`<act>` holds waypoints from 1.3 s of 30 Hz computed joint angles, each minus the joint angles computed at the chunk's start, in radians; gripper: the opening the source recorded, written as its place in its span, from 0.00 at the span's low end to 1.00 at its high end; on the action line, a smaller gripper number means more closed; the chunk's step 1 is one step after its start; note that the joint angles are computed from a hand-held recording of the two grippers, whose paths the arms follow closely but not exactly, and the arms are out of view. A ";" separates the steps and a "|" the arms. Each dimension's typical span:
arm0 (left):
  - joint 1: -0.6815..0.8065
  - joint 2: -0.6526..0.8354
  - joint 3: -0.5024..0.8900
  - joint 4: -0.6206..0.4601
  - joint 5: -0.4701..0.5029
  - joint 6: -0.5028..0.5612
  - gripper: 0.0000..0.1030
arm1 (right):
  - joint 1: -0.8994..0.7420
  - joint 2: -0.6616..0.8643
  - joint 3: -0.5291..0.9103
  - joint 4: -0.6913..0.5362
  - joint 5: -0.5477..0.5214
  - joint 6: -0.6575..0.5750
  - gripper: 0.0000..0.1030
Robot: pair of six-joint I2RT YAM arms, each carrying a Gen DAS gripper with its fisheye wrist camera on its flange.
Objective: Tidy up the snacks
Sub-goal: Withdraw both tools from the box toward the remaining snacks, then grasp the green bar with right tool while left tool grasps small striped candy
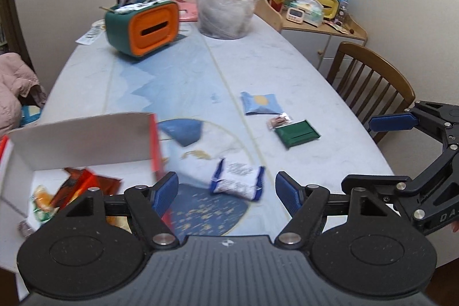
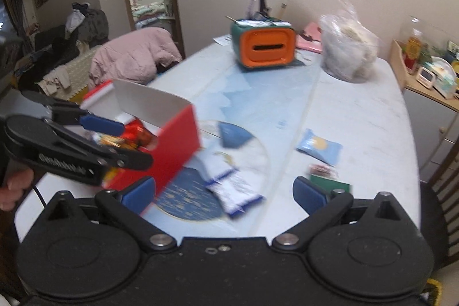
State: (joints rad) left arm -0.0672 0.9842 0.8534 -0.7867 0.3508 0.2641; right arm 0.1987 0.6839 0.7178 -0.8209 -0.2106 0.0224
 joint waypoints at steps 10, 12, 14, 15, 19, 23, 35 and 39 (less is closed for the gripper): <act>-0.347 0.157 0.012 0.168 -0.214 -0.254 0.72 | -0.579 0.234 -0.006 -0.051 -0.320 -0.666 0.98; -0.377 0.192 0.017 0.191 -0.231 -0.287 0.72 | -0.601 0.313 -0.009 -0.008 -0.322 -0.742 0.97; -0.395 0.215 0.015 0.208 -0.243 -0.309 0.72 | -0.611 0.397 -0.011 0.040 -0.322 -0.804 0.96; -0.405 0.223 0.013 0.215 -0.252 -0.321 0.72 | -0.606 0.443 -0.011 0.070 -0.317 -0.831 0.95; -0.419 0.255 0.012 0.232 -0.269 -0.364 0.72 | -0.565 0.623 0.007 0.190 -0.279 -0.910 0.91; -0.421 0.289 0.017 0.247 -0.282 -0.387 0.72 | -0.531 0.803 0.062 0.282 -0.260 -0.966 0.87; -0.438 0.442 0.108 0.283 -0.303 -0.394 0.72 | -0.483 1.122 0.272 0.285 -0.236 -1.061 0.74; -0.455 0.514 0.155 0.293 -0.309 -0.374 0.72 | -0.489 1.176 0.318 0.268 -0.248 -1.080 0.72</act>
